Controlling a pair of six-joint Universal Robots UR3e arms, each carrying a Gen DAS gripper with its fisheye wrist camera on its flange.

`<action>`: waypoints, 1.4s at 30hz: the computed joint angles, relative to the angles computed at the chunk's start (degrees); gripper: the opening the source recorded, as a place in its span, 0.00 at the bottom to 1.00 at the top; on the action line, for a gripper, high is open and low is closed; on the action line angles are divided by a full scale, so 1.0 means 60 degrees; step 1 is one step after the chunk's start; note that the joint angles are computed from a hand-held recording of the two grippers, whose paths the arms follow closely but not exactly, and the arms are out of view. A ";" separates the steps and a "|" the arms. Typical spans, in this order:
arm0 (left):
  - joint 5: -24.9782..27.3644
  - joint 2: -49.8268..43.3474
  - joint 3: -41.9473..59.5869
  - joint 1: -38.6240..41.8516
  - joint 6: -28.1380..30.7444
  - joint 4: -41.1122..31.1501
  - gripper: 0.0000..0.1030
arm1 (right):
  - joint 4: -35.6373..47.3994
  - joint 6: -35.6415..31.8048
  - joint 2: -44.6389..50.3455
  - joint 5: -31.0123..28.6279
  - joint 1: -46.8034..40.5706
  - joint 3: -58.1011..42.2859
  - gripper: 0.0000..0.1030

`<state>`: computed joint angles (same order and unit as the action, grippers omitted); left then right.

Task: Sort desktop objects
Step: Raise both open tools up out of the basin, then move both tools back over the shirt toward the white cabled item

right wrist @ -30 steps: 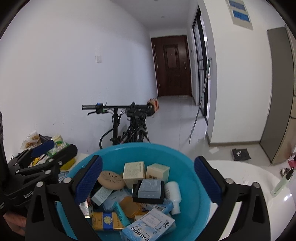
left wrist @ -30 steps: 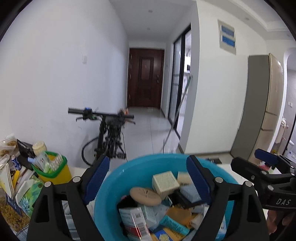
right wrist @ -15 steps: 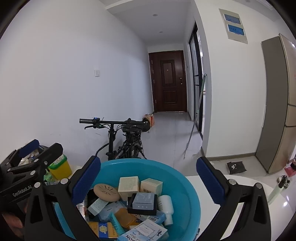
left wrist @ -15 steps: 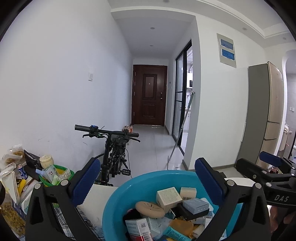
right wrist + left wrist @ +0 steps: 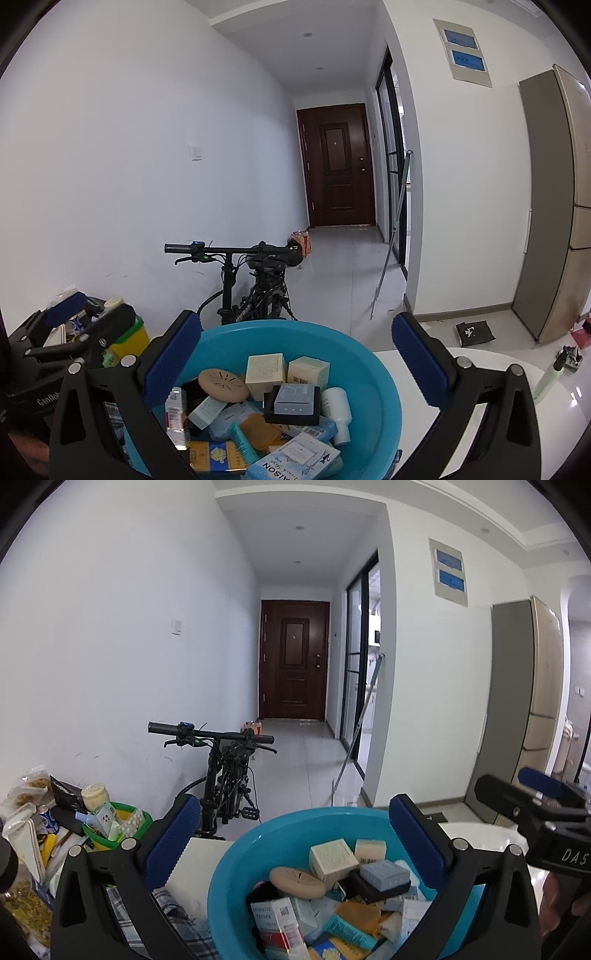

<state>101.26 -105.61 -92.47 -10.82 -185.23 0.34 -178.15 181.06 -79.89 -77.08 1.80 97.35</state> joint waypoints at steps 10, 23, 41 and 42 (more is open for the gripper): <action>0.0434 0.1487 -0.0955 -0.0452 -0.0194 -0.0465 1.00 | 0.0343 -0.0062 -0.1753 0.0058 -0.0206 0.1149 1.00; 0.1666 0.3581 -0.1861 -0.1665 -0.0285 -0.1148 1.00 | 0.1152 -0.0200 -0.4343 0.0163 -0.0270 0.2372 1.00; 0.4238 0.5582 -0.2457 -0.4274 -0.0682 -0.2029 1.00 | 0.2668 -0.0381 -0.8062 0.0947 -0.0805 0.3695 1.00; 0.4363 0.5600 -0.2425 -0.4428 -0.0686 -0.2073 1.00 | 0.2792 -0.0385 -0.8269 0.1057 -0.0918 0.3734 1.00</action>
<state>127.44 -72.01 -107.01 -37.39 -189.34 -12.10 -161.40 178.75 -129.51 -70.74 -3.71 119.76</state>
